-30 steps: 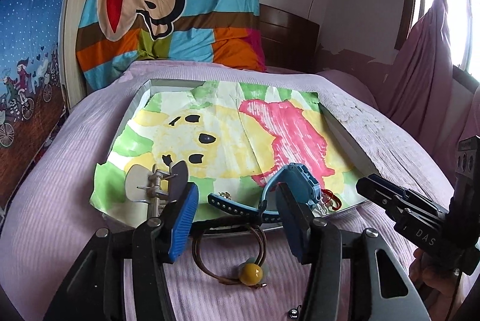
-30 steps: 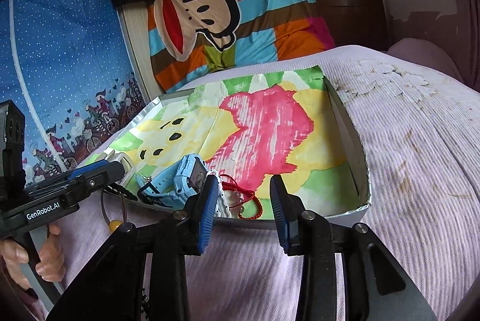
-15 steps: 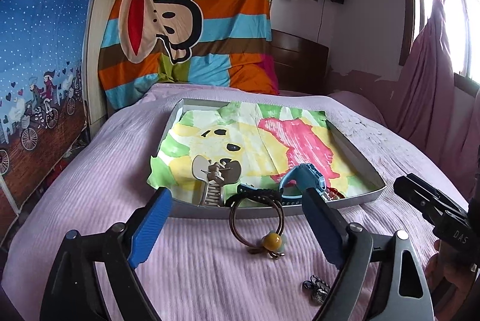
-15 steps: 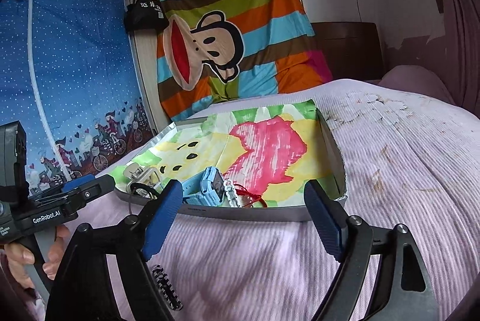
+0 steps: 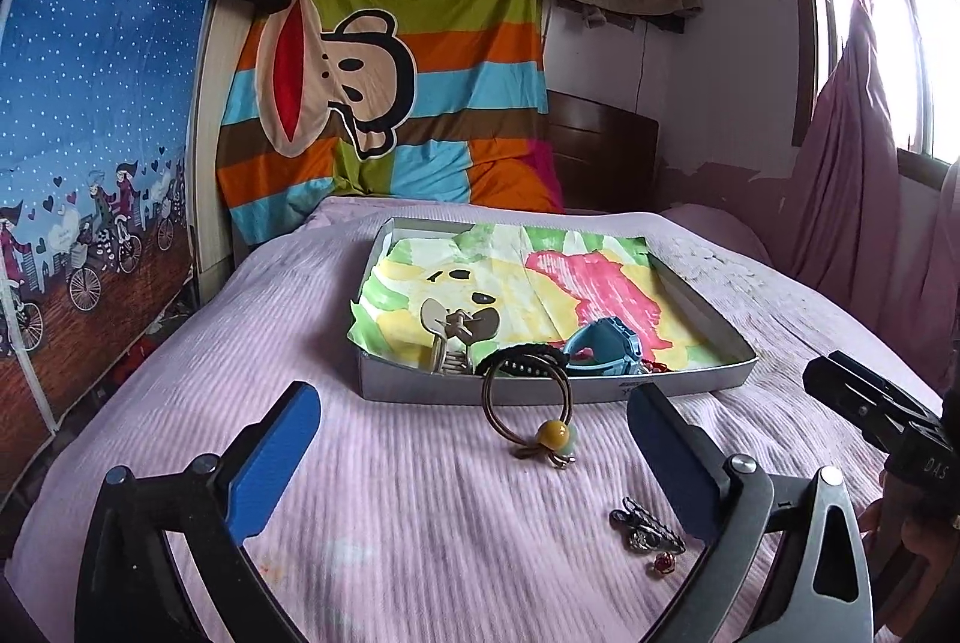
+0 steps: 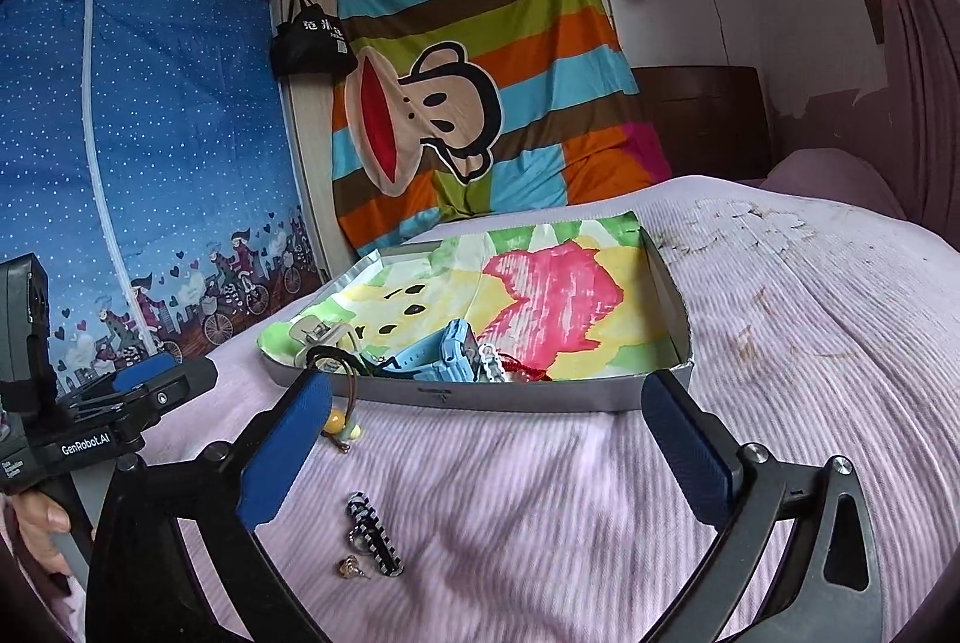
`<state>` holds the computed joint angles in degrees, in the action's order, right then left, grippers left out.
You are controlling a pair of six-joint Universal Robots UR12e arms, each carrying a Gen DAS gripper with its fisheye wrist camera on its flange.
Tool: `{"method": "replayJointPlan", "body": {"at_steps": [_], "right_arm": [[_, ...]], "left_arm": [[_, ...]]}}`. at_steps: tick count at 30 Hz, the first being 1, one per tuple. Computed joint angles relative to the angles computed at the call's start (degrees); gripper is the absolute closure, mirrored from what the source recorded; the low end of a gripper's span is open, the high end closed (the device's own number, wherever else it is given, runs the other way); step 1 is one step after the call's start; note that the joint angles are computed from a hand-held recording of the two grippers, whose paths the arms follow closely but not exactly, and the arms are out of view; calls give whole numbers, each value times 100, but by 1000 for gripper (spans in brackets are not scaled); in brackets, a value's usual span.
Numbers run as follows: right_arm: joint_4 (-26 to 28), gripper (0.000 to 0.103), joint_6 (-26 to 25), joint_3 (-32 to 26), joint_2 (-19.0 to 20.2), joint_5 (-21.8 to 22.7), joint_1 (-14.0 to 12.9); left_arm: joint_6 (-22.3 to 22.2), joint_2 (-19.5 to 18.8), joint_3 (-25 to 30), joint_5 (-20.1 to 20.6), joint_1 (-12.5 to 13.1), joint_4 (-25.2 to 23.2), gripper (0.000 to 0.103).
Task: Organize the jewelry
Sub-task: 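Lift both open tools out of the tray toward the remaining items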
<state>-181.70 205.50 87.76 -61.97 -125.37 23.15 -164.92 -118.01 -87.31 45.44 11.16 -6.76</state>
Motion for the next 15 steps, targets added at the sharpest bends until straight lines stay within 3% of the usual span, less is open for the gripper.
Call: {"method": "replayJointPlan", "body": {"at_steps": [4,15], "right_arm": [[9,1,-8,56,-34,-31,46],[191,1,-167,157,-112,80,153]], "left_arm": [[63,58,-124,-51,57,128,0],[502,214,-396,-65,178,-74,0]]}}
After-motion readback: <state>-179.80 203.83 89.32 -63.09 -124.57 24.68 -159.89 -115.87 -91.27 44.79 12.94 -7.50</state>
